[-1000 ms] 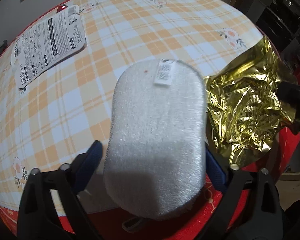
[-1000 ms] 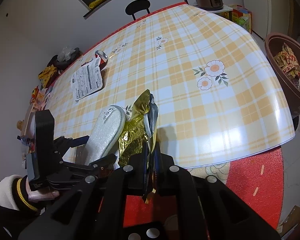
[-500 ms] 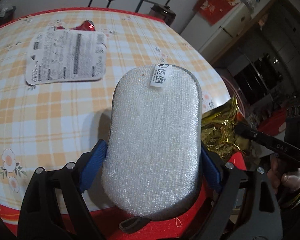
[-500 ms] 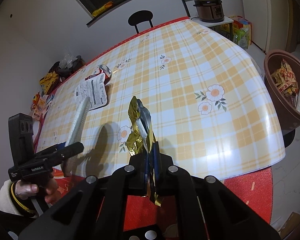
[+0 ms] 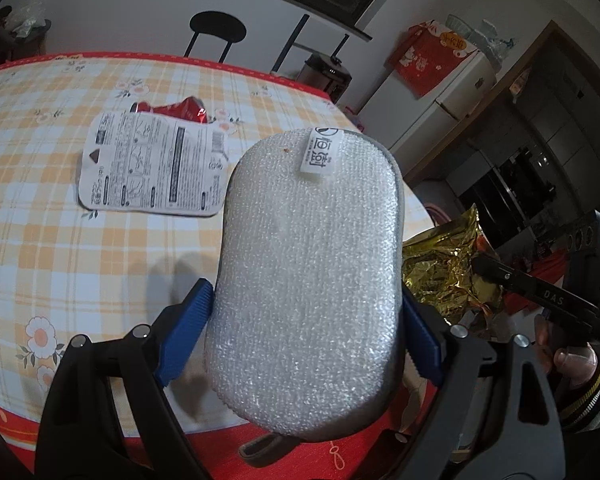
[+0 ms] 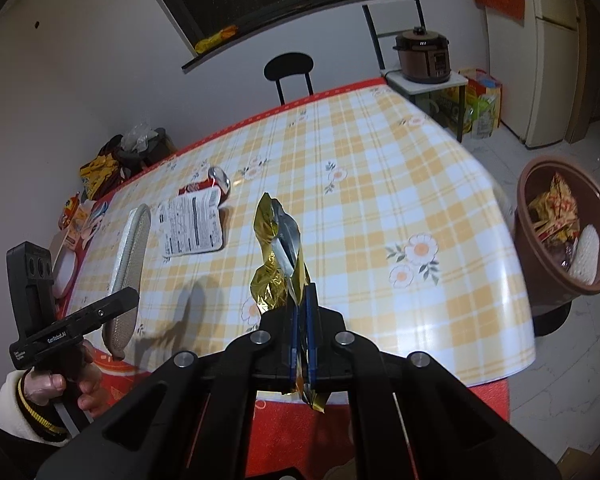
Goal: Collect trash
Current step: 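Carry the gold foil with the right gripper over the brown bin and open it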
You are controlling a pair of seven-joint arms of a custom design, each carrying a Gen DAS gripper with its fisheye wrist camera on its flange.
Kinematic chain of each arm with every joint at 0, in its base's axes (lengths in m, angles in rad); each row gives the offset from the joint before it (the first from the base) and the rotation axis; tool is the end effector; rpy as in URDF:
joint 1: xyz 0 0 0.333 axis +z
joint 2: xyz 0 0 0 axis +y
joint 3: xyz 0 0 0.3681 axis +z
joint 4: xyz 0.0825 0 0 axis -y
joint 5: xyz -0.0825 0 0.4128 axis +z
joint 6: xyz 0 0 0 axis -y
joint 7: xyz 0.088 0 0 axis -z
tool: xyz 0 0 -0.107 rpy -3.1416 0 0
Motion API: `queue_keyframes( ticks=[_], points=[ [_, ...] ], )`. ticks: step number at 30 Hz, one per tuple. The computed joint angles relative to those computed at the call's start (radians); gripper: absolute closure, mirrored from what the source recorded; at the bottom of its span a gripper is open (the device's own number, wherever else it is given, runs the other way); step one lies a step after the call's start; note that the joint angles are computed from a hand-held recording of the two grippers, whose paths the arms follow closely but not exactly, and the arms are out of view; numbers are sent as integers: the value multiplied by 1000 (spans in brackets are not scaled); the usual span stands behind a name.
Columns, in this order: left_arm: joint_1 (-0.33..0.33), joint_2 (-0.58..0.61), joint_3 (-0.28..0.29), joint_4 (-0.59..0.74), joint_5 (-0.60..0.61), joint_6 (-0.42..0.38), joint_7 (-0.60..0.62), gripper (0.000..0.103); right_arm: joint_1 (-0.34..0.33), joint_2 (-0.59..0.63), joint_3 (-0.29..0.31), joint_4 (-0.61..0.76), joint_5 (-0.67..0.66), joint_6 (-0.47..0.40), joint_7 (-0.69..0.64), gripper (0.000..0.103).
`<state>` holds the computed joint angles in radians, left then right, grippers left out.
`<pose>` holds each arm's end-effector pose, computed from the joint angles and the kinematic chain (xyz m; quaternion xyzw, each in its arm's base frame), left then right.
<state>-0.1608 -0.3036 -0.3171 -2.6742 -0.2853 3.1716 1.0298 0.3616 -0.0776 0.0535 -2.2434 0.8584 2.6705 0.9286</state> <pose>0.4113 -0.1896 0.4519 -0.7499 0.5377 -0.3721 0.1000 0.5257 0.2076 0.4837 -0.7731 0.5250 -0.0079 0.3558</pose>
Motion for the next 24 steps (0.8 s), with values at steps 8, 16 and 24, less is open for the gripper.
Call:
queue_keyframes(
  ticks=[8,16,24],
  points=[
    [258,-20,-262,53,106,2,-174,16,-44,2,-44,38,43,-26,-94,97],
    [520,-56,-530,148,263,-60,-416,16,-150,52,-78,125,107,-48,-197,98],
    [695,-68,-718,265,411,-152,-614,16,-282,153,-89,247,124,-33,-236,97]
  ],
)
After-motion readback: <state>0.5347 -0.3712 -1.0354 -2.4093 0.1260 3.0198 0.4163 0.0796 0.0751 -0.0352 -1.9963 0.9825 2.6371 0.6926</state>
